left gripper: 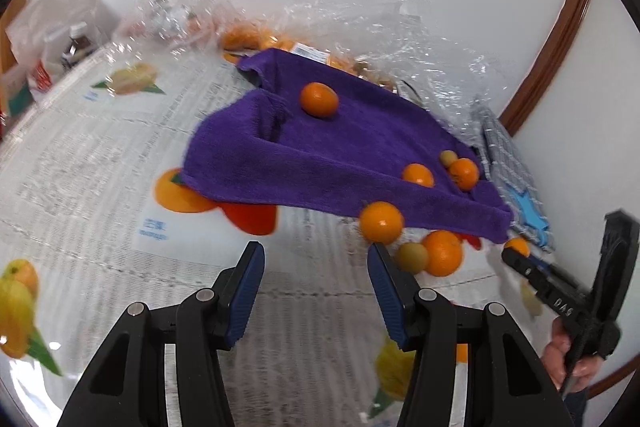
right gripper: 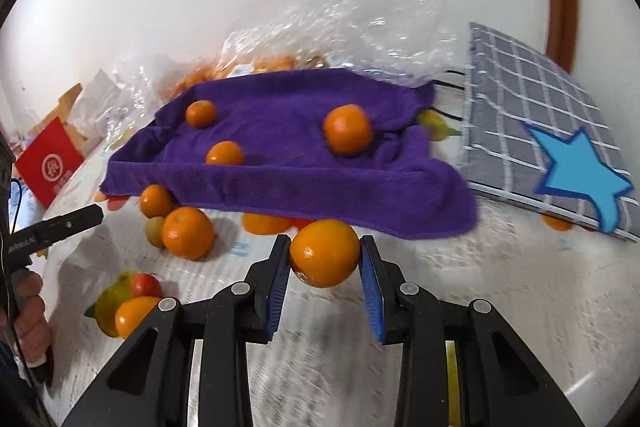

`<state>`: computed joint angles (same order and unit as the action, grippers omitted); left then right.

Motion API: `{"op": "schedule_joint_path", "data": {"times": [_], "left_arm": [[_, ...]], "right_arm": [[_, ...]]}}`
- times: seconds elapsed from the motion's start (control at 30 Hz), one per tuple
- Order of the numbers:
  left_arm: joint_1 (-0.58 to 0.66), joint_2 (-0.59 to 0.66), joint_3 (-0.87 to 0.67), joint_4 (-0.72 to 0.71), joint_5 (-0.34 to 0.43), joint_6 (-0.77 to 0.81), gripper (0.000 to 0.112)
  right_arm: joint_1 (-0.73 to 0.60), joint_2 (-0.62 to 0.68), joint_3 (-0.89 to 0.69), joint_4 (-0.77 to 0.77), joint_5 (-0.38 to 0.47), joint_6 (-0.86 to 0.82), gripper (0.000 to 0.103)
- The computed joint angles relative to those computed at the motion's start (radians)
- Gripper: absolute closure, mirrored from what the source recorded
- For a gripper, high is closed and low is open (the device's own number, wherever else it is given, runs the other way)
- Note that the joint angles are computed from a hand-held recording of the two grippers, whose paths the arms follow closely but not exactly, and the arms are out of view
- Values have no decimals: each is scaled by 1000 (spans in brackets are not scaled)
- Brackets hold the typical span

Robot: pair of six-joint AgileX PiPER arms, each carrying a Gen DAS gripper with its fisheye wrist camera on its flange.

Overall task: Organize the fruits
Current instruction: 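Withdraw both tools from the towel and move the right tool toward another orange, then grasp an orange beside the towel with the right tool while the left tool grasps another orange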

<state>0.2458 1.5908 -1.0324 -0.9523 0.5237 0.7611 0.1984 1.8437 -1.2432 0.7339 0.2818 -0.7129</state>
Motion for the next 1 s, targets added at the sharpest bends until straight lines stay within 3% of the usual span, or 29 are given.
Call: {"op": "schedule_joint_path", "data": {"times": [0.1, 0.3, 0.53, 0.67, 0.8, 1.0], "left_arm": [[-40, 24, -33, 12, 0, -27, 61], [-134, 84, -115, 64, -37, -147, 61], [-171, 160, -203, 215, -20, -327, 62], [-162, 164, -193, 166, -33, -300, 64], [-174, 171, -196, 190, -40, -311, 81], [-128, 146, -141, -10, -45, -155, 81]], "right_arm": [[-27, -12, 19, 27, 6, -11, 69], [-24, 13, -17, -164, 42, 181, 69], [-39, 20, -17, -48, 61, 74, 69], [-27, 21, -18, -61, 53, 73, 69], [-24, 27, -28, -100, 58, 110, 69], [-30, 22, -19, -39, 53, 46, 69]]}}
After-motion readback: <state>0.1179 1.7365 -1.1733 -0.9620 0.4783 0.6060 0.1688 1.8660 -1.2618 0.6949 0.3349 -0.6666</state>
